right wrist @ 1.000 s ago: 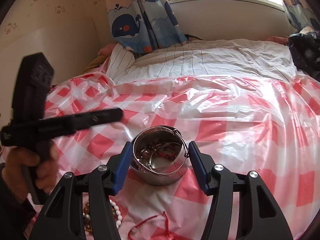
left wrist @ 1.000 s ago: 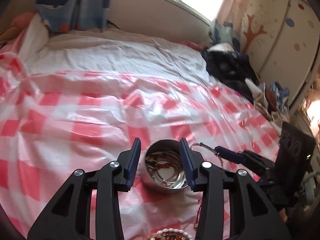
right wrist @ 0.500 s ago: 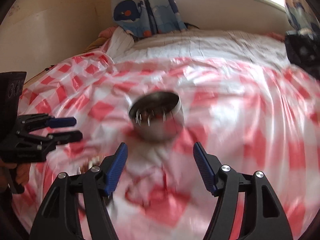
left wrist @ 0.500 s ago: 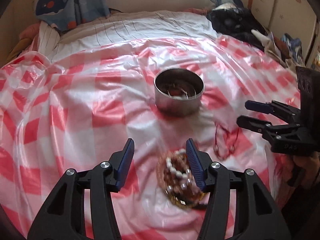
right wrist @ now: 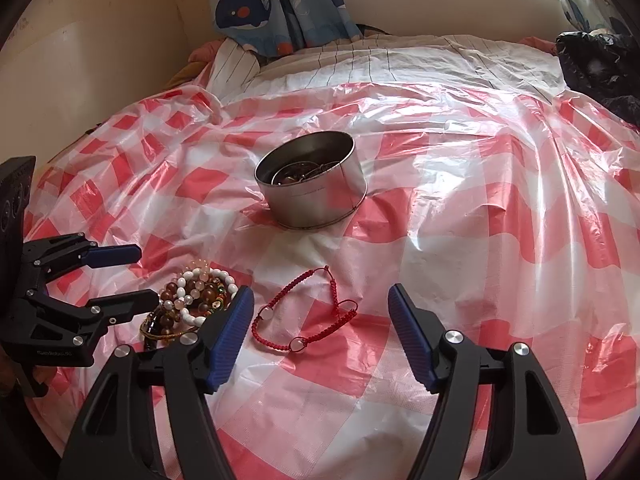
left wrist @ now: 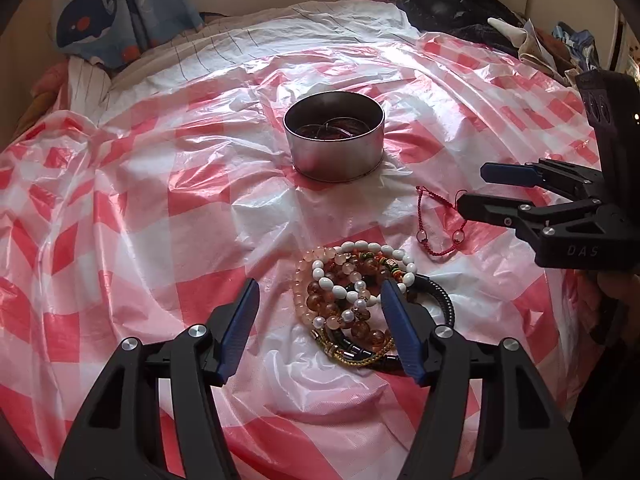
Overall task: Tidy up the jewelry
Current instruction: 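Grasp the red beaded cord bracelet with the right tool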
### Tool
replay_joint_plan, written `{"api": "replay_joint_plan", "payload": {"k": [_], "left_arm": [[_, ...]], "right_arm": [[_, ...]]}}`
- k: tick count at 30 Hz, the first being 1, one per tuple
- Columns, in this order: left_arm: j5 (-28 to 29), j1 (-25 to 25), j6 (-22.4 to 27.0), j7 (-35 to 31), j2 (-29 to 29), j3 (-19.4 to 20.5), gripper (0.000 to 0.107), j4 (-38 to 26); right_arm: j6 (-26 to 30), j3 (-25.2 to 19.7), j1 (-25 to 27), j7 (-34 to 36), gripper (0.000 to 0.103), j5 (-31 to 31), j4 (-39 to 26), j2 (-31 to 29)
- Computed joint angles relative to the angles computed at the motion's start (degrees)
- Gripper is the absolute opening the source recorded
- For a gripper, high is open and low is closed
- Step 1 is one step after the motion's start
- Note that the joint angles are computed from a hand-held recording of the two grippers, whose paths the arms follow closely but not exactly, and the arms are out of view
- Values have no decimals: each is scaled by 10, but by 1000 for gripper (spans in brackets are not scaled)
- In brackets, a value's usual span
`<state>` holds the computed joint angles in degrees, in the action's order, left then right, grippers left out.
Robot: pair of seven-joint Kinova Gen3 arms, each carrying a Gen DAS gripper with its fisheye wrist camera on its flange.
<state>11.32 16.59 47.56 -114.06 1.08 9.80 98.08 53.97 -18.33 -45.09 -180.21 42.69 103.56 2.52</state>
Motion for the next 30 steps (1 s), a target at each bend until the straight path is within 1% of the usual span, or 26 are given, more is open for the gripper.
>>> {"api": "replay_joint_plan", "payload": {"k": [2, 6, 10, 11, 14, 15, 16, 17, 18, 19, 20, 21, 22, 23, 24, 25, 27, 28, 29, 30], "left_arm": [[-23, 16, -7, 12, -2, -4, 62, 2], [-78, 34, -19, 41, -7, 3, 64, 7], [-106, 42, -31, 48, -10, 8, 67, 13], [-117, 47, -30, 55, -10, 9, 68, 12], [-126, 52, -20, 53, -2, 9, 69, 9], [-129, 56, -10, 53, 3, 8, 70, 5], [-136, 60, -2, 55, 10, 7, 70, 1], [-141, 58, 5, 61, 16, 11, 70, -2], [-146, 55, 8, 75, 20, 13, 70, -5], [-150, 57, 10, 97, 25, 5, 70, -10], [-147, 51, 11, 117, 28, 0, 69, -16], [-140, 55, 3, 133, 26, -15, 69, -15], [-142, 58, -2, 153, 25, -32, 64, -17], [-137, 56, -11, 163, 23, -42, 63, -15], [-123, 43, -18, 164, 19, -45, 63, -13], [-99, 22, -21, 156, 15, -36, 63, -11], [-53, -28, -18, 126, 11, -1, 63, -12], [-29, -41, -15, 103, 11, 8, 63, -12], [-9, -44, -11, 80, 13, 9, 63, -12], [3, -36, -1, 59, 19, 5, 63, -16]], "right_arm": [[-1, 1, 1, 6, 69, -3, -4, 6], [0, 9, -3, 19, 72, -7, -15, 24], [17, 20, -13, 38, 74, -9, -35, 48], [25, 23, -17, 45, 74, -12, -42, 56], [58, 35, -27, 68, 74, -29, -66, 77], [70, 29, -22, 68, 74, -32, -71, 81], [88, 32, -27, 68, 74, -34, -78, 85], [112, 46, -43, 64, 74, -33, -84, 89], [135, 55, -54, 52, 74, -29, -86, 90], [151, 53, -55, 40, 74, -26, -87, 91], [165, 60, -63, 31, 74, -25, -87, 89], [169, 58, -63, 25, 74, -23, -85, 86], [164, 51, -59, 21, 74, -21, -80, 79], [149, 53, -62, 22, 74, -21, -71, 70], [126, 58, -64, 25, 75, -21, -60, 60], [103, 51, -57, 26, 78, -22, -51, 51], [56, 20, -18, 32, 85, -31, -36, 36], [39, 14, -5, 36, 86, -38, -32, 35], [31, 18, -4, 44, 86, -47, -35, 39], [33, 32, -13, 58, 86, -57, -40, 45]]}}
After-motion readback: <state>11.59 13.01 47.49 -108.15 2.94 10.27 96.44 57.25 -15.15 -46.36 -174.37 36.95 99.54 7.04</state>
